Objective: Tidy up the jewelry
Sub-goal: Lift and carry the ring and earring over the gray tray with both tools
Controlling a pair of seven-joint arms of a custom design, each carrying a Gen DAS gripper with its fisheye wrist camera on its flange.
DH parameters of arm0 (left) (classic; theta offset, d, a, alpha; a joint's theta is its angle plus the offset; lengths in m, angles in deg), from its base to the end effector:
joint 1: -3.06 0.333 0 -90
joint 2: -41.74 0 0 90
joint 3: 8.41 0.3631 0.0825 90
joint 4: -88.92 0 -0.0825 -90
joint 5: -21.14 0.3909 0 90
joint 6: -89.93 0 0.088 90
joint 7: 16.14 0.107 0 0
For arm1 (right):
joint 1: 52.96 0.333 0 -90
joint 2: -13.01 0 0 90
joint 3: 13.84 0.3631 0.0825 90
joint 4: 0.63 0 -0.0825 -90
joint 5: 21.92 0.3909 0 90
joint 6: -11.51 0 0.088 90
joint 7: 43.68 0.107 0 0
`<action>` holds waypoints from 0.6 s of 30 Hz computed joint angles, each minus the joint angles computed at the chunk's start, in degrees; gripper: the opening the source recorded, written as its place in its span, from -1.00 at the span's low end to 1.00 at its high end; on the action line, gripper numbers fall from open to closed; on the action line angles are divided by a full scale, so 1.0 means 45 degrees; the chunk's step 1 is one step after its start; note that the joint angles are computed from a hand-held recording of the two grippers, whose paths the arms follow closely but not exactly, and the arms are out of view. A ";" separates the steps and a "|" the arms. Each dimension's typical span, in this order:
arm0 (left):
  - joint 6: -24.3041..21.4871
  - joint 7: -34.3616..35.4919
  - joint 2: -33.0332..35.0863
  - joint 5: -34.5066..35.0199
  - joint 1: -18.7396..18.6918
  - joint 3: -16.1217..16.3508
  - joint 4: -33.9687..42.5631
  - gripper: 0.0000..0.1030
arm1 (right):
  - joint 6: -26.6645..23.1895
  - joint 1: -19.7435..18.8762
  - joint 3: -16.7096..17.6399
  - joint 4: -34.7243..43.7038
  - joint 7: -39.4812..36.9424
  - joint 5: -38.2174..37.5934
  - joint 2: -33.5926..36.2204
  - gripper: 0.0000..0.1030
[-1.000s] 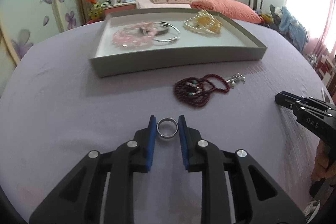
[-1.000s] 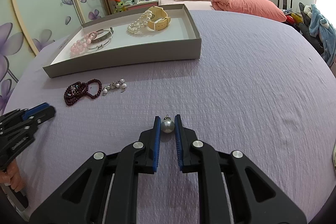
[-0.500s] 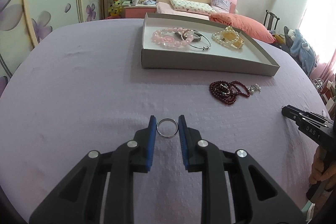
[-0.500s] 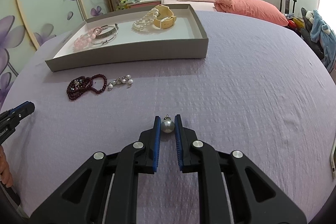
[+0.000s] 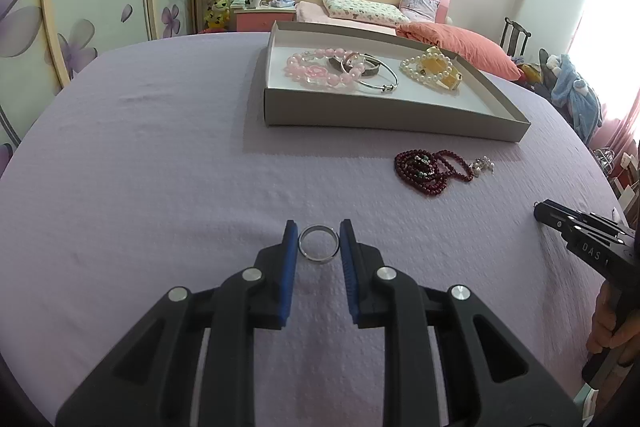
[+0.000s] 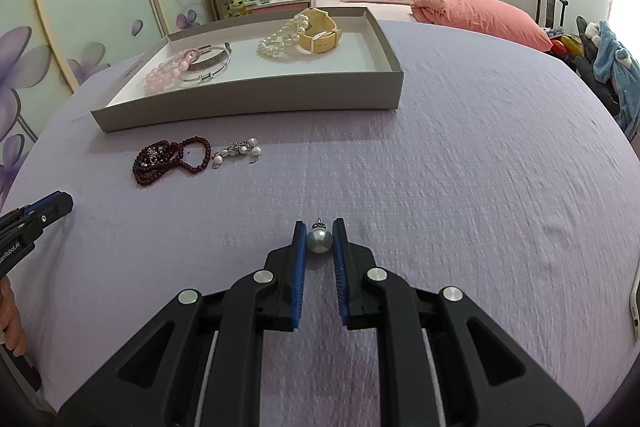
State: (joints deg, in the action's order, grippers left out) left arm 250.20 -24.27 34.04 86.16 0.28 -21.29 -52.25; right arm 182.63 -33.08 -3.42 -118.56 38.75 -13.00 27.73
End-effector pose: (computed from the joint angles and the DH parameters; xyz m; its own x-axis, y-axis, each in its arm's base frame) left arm 0.4524 -0.1724 0.4165 0.3684 -0.9215 0.1232 -0.6654 -0.3539 -0.6573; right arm 0.5708 0.3112 0.4314 0.4963 -0.8646 -0.0782 -0.7004 -0.3456 -0.6245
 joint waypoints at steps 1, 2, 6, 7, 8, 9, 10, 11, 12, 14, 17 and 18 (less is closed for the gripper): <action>0.0000 0.0000 0.0000 0.0000 -0.0001 0.0001 0.0000 -0.58 | -0.0006 -0.0013 0.0016 0.0004 -0.0028 0.0015 0.0003 -0.72; -0.0032 0.0018 -0.0008 -0.0015 -0.0011 -0.0006 0.0002 -0.58 | -0.0010 -0.0011 0.0024 0.0010 -0.0042 0.0022 0.0006 -0.72; 0.0003 -0.0011 0.0024 0.0022 -0.0007 -0.0007 0.0005 -0.58 | -0.0016 0.0020 0.0014 0.0023 -0.0030 0.0029 0.0010 -0.72; -0.0008 0.0011 0.0016 0.0003 -0.0020 -0.0006 -0.0001 -0.58 | -0.0017 0.0021 0.0013 0.0023 -0.0031 0.0030 0.0010 -0.72; -0.0032 -0.0036 0.0035 0.0025 -0.0031 -0.0025 0.0005 -0.58 | -0.0021 0.0034 -0.0004 0.0024 -0.0023 0.0011 0.0009 -0.72; -0.0027 -0.0075 0.0063 0.0059 -0.0035 -0.0025 0.0022 -0.58 | -0.0017 0.0037 0.0002 0.0012 -0.0027 0.0010 0.0001 -0.72; -0.0028 -0.0076 0.0064 0.0060 -0.0045 -0.0015 0.0022 -0.58 | -0.0016 0.0011 0.0024 0.0007 -0.0061 0.0035 0.0000 -0.72; -0.0044 -0.0079 0.0063 0.0062 -0.0056 -0.0012 0.0024 -0.58 | -0.0021 0.0002 0.0038 0.0007 -0.0085 0.0047 -0.0002 -0.72; -0.0027 -0.0074 0.0067 0.0063 -0.0060 0.0001 0.0025 -0.58 | -0.0017 0.0007 0.0042 0.0001 -0.0096 0.0051 -0.0004 -0.72; -0.0034 -0.0071 0.0064 0.0059 -0.0073 0.0006 0.0024 -0.58 | -0.0016 0.0025 0.0030 0.0002 -0.0089 0.0044 -0.0006 -0.72; -0.0054 -0.0079 0.0058 0.0081 -0.0082 0.0010 0.0027 -0.58 | 0.0032 -0.0105 0.0208 -0.0026 -0.0258 0.0235 -0.0015 -0.73; -0.0065 -0.0135 0.0062 0.0119 -0.0084 -0.0002 0.0028 -0.58 | 0.0048 -0.0201 0.0335 -0.0046 -0.0408 0.0392 -0.0024 -0.73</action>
State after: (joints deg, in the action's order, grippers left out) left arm 249.91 -24.88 34.32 86.69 -0.10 -21.30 -52.12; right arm 182.84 -33.98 -1.91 -118.77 36.91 -11.24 27.62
